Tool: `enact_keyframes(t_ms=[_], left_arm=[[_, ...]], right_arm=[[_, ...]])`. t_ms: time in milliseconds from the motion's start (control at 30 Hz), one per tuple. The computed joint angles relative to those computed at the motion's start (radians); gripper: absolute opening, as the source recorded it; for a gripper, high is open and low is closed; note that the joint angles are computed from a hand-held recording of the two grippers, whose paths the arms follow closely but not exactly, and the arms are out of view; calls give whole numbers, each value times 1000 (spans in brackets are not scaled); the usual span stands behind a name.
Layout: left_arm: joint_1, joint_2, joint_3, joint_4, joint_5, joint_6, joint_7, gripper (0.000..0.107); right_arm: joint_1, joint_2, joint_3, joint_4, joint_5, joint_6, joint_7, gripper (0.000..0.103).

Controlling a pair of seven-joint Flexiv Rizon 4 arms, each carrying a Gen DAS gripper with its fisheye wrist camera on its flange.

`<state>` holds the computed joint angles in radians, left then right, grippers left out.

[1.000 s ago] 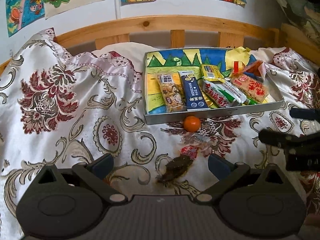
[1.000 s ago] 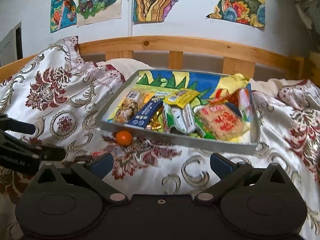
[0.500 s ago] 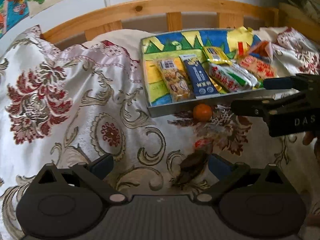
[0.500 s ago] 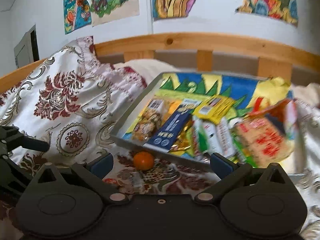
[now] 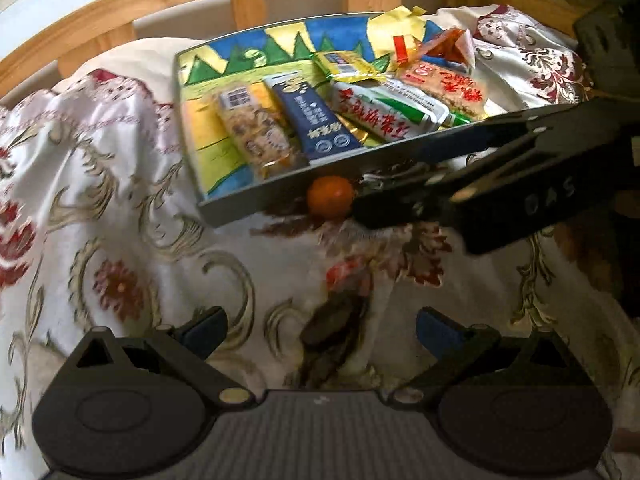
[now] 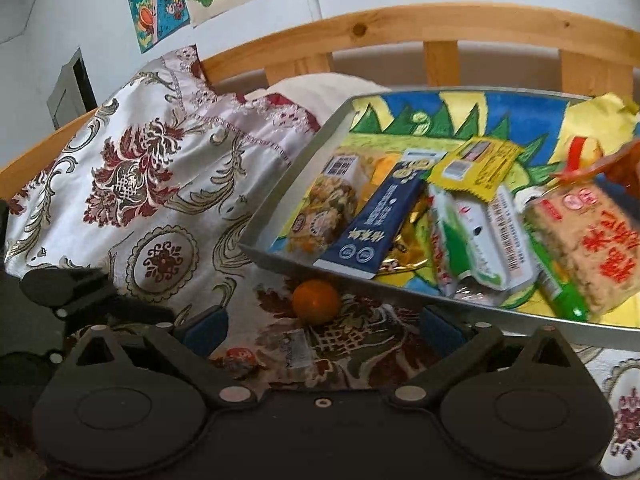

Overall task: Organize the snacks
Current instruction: 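Move the right tool to the orange mandarin while the left tool approaches the brown packet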

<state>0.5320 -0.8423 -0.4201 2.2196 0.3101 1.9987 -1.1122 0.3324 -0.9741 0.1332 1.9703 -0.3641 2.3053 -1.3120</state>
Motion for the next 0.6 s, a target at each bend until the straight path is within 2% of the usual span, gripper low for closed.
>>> enact_keyframes(t_ms=[67, 133, 267, 400, 467, 500, 600], left_arm=[[23, -14, -25, -13, 9, -21, 7, 100], [77, -34, -81, -19, 26, -63, 27, 92], [137, -72, -140, -14, 43, -63, 74, 80], [152, -69, -156, -6, 35, -74, 115, 59], [150, -61, -156, -2, 20, -81, 124, 56], [155, -59, -161, 1, 12, -87, 125, 53], [156, -59, -164, 10, -11, -78, 116, 53]], right_arm=[[-6, -5, 7, -15, -14, -24, 13, 93], [-5, -9, 8, -29, -19, -45, 23, 89], [-2, -17, 12, -55, -22, -84, 40, 75], [-8, -25, 23, -75, -27, -117, 67, 66], [11, -27, 11, -83, -10, -121, 64, 60], [23, -27, 2, -85, 0, -121, 58, 59], [36, -32, -3, -95, 11, -127, 51, 58]])
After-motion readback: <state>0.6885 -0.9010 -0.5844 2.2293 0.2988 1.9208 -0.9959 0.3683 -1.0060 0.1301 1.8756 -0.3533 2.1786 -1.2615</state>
